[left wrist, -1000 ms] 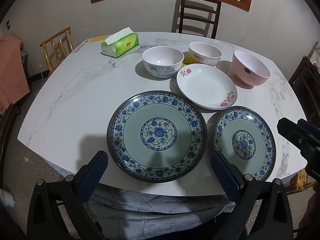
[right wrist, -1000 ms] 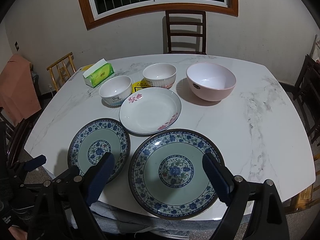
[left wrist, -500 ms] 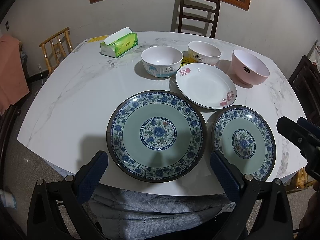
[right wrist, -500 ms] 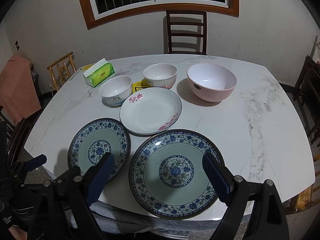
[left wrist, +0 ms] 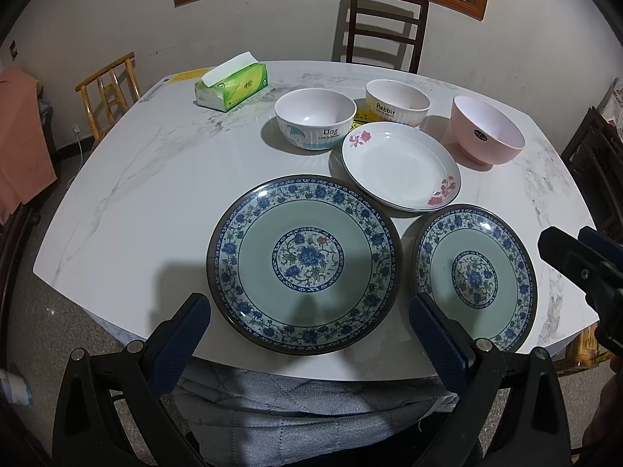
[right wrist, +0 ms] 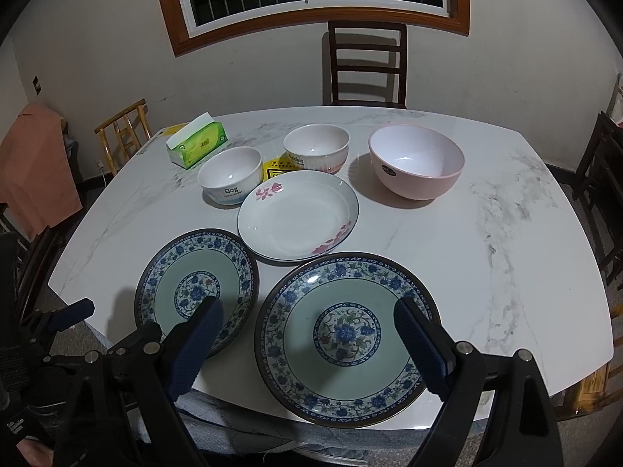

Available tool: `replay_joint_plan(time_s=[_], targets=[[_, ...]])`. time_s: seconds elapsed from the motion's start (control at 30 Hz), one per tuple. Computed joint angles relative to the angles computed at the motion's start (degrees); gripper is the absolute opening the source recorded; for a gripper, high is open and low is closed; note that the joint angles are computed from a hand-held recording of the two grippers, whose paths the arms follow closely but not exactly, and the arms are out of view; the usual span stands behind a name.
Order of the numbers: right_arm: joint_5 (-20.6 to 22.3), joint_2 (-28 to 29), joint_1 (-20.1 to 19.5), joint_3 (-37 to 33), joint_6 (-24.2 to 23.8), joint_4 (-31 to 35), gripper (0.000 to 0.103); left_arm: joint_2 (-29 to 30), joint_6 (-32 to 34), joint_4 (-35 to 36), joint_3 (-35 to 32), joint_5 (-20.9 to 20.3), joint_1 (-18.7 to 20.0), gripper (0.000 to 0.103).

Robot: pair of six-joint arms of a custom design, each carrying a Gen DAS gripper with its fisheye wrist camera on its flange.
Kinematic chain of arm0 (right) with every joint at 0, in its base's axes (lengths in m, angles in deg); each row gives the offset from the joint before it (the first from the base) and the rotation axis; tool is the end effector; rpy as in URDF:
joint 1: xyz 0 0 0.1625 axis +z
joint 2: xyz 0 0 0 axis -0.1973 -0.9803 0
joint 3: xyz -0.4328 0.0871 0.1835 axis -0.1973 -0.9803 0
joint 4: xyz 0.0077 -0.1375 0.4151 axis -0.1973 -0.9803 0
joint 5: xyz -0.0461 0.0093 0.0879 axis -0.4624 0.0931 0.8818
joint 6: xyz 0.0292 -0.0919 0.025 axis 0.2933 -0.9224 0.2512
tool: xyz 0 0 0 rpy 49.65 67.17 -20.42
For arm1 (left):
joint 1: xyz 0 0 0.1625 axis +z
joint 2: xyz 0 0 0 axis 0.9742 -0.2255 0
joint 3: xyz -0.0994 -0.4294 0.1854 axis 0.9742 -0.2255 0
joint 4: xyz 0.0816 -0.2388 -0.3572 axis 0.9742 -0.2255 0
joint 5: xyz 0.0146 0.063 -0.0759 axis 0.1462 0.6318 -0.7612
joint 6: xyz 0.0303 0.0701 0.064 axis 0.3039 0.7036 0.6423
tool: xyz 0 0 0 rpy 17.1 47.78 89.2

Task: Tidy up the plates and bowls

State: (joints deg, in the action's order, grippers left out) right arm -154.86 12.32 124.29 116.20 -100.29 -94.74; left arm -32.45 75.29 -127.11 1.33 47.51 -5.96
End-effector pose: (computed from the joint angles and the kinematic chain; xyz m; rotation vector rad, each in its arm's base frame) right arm 0.4408 -0.8388 -0.0109 0.6837 -2.4338 0.6685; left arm -0.0421 -0.7841 0.3569 -0.0434 2.1988 -0.7787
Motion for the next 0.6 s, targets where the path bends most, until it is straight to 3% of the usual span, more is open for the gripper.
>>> replay_joint_plan(time_s=[0.2, 0.6], targets=[[0.6, 0.1, 0.0, 0.0, -0.6, 0.5, 0.092, 0.0, -0.1, 0.2, 0.1, -0.1, 0.1, 0.100], [5.2, 1.1, -0.8, -2.7, -0.5, 5.9, 0.091, -0.5, -3.6, 4.8, -1.2, -1.5, 1.8, 0.089]])
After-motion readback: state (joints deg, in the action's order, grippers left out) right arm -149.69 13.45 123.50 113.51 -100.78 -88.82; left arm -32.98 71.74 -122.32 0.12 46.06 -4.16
